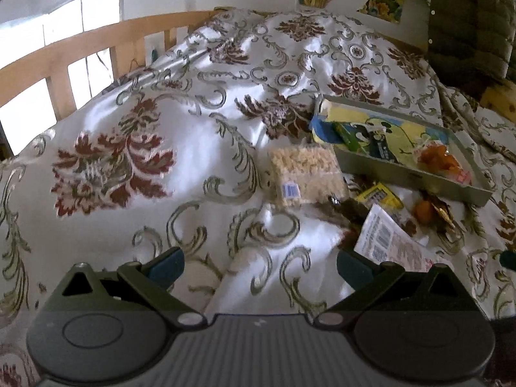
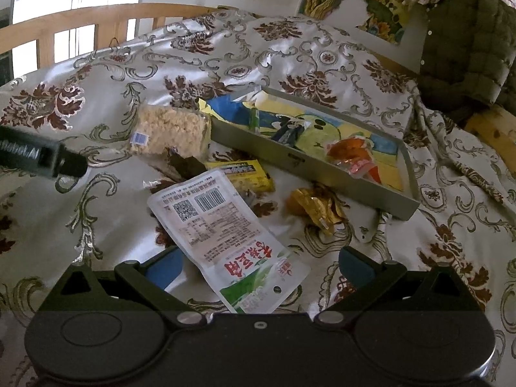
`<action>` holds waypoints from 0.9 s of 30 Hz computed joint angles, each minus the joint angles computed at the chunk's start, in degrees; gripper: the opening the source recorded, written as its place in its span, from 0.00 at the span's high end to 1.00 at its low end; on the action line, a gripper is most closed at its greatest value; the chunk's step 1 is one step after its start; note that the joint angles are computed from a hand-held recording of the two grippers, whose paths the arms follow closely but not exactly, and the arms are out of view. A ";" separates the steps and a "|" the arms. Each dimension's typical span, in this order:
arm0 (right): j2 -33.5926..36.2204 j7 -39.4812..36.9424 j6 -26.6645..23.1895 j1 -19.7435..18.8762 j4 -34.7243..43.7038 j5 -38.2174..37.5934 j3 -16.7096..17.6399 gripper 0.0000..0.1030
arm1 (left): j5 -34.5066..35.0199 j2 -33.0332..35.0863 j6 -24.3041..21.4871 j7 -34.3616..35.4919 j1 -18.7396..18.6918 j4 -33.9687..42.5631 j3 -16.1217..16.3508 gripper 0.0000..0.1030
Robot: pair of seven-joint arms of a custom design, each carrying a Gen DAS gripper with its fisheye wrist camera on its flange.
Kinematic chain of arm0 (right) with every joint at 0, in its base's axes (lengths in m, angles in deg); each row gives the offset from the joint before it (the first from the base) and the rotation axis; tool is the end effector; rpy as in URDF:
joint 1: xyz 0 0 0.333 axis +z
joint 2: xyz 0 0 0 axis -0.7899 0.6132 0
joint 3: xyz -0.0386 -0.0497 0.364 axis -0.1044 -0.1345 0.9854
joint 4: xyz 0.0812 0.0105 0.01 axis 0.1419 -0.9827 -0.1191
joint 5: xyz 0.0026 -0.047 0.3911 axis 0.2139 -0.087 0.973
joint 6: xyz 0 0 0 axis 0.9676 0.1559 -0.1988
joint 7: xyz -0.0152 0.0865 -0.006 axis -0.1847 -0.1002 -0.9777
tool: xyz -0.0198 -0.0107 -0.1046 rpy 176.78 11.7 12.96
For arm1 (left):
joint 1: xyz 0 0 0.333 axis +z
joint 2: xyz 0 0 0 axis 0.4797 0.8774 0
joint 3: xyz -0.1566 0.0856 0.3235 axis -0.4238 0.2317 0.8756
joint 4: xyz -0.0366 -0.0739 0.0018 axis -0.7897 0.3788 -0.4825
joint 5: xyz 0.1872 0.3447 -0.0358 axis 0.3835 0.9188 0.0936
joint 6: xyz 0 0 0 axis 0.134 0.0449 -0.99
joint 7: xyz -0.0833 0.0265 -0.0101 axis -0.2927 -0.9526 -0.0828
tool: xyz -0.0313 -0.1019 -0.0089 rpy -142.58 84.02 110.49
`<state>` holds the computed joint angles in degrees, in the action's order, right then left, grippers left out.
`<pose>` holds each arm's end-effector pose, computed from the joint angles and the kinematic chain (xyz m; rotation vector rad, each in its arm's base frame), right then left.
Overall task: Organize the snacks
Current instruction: 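Grasp the white printed pouch with the right gripper while the left gripper grasps the dark packet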
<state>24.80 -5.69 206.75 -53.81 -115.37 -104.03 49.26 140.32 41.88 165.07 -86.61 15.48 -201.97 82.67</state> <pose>0.5777 0.0589 0.3719 -2.1264 1.2879 -0.8139 0.5664 -0.2252 0.3967 -1.9686 1.5157 -0.6888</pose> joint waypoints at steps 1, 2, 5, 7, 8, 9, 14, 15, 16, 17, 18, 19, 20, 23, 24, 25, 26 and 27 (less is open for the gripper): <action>0.23 -0.59 -0.16 0.95 0.15 0.50 -0.84 0.01 | 0.84 0.45 0.16 -0.17 0.00 0.65 0.22 0.00; 0.49 -1.06 -0.44 1.44 0.33 0.79 -1.27 0.01 | 1.74 0.87 0.45 -0.38 0.05 1.21 0.45 0.00; 1.37 -3.03 -1.80 3.52 0.91 2.21 -2.96 0.01 | 3.87 2.05 1.46 -1.51 0.25 2.58 1.00 0.00; 2.14 -5.12 -2.23 6.32 1.23 3.88 -5.34 0.01 | 4.05 3.22 2.36 -1.64 0.55 3.74 1.19 0.00; 2.42 -6.00 -2.55 6.96 1.38 4.39 -5.83 0.01 | 3.98 3.85 2.90 -1.33 0.65 4.39 1.32 0.00; 2.70 -6.79 -2.78 7.37 1.53 4.79 -6.06 0.01 | 3.83 4.53 3.38 -0.72 0.69 5.12 1.49 0.00; 4.78 -11.52 -0.48 13.64 2.14 9.06 -11.23 0.01 | -2.05 7.85 8.44 8.54 1.41 8.03 2.48 0.00; 5.58 -13.07 0.26 15.96 2.46 10.70 -13.22 0.01 | -1.82 8.31 9.30 8.55 0.90 8.42 3.36 0.00; 6.26 -14.50 0.83 17.93 2.71 12.44 -14.84 0.01 | -1.99 8.69 10.05 8.71 0.44 8.67 4.10 0.00; 7.14 -16.00 1.73 20.14 3.04 14.56 -16.67 0.01 | -3.05 9.00 10.84 9.28 0.28 8.68 4.53 0.00; 7.86 -17.18 2.58 21.32 3.37 16.20 -17.63 0.01 | -4.09 9.17 11.72 9.55 0.08 8.53 4.98 0.00; 8.50 -18.32 3.42 22.38 3.66 17.84 -18.44 0.03 | -5.52 9.40 12.93 10.00 0.13 8.34 5.26 0.00; 8.92 -19.28 3.93 22.97 3.96 19.25 -18.83 0.05 | -7.43 9.58 13.84 11.15 0.37 8.09 5.19 0.00; 9.37 -21.14 5.82 23.30 4.42 23.10 -18.71 0.12 | -12.24 9.71 15.97 15.07 0.83 7.24 4.98 0.00; 9.17 -21.26 6.42 22.18 4.50 23.43 -17.62 0.16 | -12.93 9.69 16.57 15.54 0.36 7.10 5.53 0.00; 9.00 -21.19 7.00 21.01 4.53 23.66 -16.47 0.17 | -13.44 9.64 17.31 15.83 -0.21 6.92 6.22 0.00; 8.83 -20.90 7.35 20.07 4.67 24.17 -15.57 0.19 | -13.98 9.64 18.26 16.27 -0.72 6.73 6.86 0.00; 8.62 -20.50 7.32 19.15 4.86 24.51 -14.71 0.24 | -14.93 9.66 19.47 17.40 -0.73 6.45 7.02 0.00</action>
<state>33.42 -26.19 214.07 -34.67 -110.51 -79.51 34.55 125.38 51.54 184.54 -69.21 14.75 -195.53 89.69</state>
